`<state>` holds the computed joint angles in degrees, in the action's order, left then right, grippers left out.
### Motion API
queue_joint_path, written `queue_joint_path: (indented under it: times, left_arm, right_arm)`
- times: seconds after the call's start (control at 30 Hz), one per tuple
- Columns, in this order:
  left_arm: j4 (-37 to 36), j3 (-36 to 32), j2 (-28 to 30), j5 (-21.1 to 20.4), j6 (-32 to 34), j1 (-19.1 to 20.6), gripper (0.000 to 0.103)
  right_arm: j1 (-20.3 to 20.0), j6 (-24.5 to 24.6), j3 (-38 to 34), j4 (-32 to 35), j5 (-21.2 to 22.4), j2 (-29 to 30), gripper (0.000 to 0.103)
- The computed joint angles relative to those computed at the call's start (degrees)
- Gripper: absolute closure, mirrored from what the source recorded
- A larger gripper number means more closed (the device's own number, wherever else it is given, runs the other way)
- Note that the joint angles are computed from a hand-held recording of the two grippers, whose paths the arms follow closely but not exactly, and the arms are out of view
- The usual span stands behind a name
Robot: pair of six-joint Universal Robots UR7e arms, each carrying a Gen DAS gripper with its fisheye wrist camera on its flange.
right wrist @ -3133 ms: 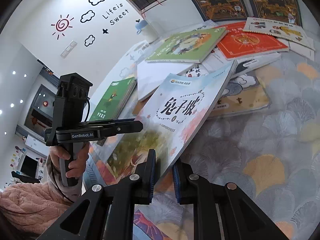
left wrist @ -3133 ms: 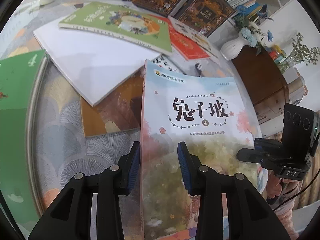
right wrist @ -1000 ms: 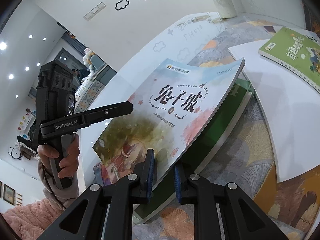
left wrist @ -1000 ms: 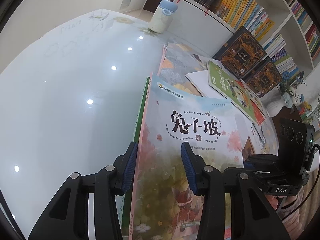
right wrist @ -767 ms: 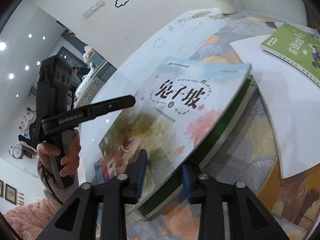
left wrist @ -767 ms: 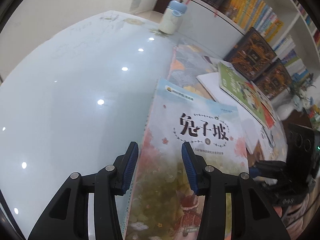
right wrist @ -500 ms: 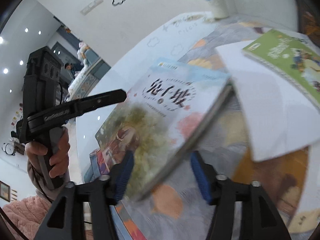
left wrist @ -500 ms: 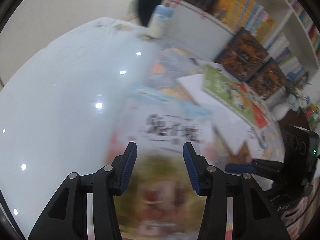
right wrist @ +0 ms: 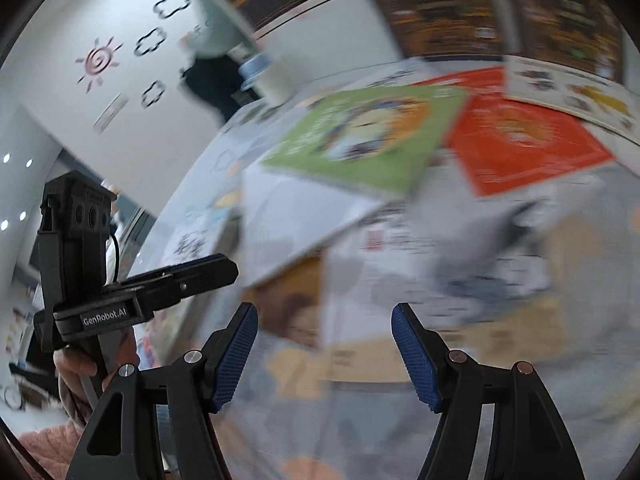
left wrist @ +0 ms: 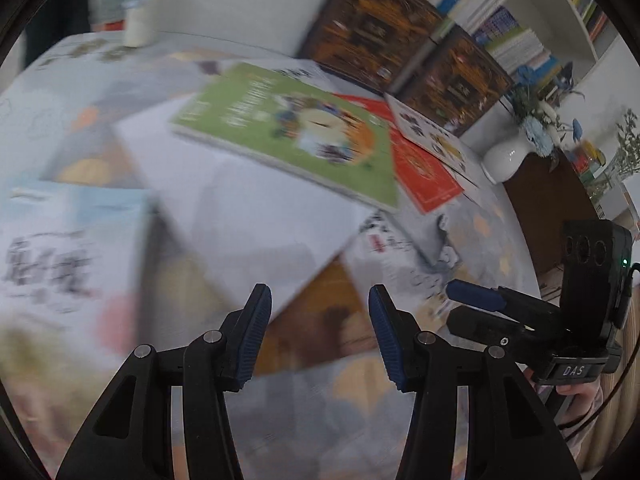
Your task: Organize books
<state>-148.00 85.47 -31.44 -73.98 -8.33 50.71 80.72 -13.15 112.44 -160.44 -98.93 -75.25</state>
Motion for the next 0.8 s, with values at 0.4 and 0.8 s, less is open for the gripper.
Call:
queue_joint_path:
  times: [0.4, 0.8]
  left_arm:
    - [-0.01, -11.47, 10.76, -2.67, -8.47, -1.60, 0.055]
    - [-2.07, -17.28, 13.93, -0.62, -7.21, 0.90, 0.055]
  right_arm:
    - [-7.71, -3.54, -16.75, 10.21, 6.12, 3.38, 0.036]
    - [-5.23, -5.75, -46.43, 17.59, 6.33, 23.99, 0.035]
